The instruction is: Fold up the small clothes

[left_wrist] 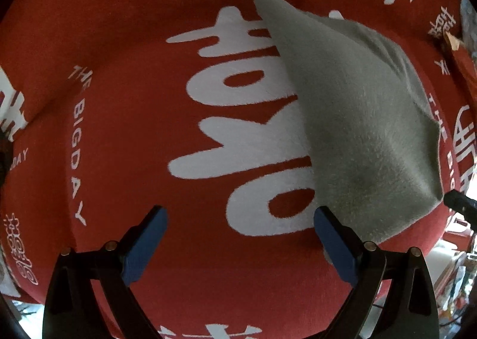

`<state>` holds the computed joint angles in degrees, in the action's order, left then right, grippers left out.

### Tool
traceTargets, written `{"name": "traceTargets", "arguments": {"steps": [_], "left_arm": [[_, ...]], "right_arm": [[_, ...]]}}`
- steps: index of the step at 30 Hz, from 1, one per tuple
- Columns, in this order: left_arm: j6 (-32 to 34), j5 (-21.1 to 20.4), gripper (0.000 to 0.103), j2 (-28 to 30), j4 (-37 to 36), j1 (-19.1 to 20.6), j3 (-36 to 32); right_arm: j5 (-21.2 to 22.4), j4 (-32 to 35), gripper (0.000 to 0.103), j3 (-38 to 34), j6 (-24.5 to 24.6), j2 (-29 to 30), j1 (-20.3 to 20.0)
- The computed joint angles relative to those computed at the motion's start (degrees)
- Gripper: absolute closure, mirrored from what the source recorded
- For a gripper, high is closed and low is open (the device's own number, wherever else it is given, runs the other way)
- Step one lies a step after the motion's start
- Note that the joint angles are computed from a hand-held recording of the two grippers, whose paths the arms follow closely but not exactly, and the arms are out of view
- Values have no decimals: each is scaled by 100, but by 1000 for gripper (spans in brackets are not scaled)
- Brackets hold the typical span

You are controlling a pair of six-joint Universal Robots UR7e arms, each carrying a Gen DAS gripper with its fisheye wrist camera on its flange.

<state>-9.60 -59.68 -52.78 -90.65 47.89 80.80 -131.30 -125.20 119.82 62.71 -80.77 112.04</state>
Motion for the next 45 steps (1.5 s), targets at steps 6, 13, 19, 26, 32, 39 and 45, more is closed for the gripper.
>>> {"name": "traceTargets", "arguments": {"steps": [6, 13, 19, 26, 32, 39, 45], "left_arm": [[-54, -111, 4, -67, 144, 105, -149], [-355, -135, 1, -101, 254, 204, -271], [-434, 28, 1, -106, 257, 153, -227], [-462, 329, 1, -36, 292, 58, -178], [-727, 472, 1, 143, 570, 99, -280], [-1304, 9, 1, 470, 1134, 377, -799], [-1306, -411, 1, 651, 475, 447, -1040]], "right_arm": [[69, -46, 66, -475, -107, 493, 308], [417, -341, 58, -791, -540, 930, 313], [517, -330, 48, -901, -631, 991, 326], [595, -399, 41, -876, -816, 905, 240], [685, -506, 40, -719, -1017, 717, 104], [616, -526, 40, -497, -1249, 315, -164], [644, -899, 40, -236, -1412, -122, -652]]}}
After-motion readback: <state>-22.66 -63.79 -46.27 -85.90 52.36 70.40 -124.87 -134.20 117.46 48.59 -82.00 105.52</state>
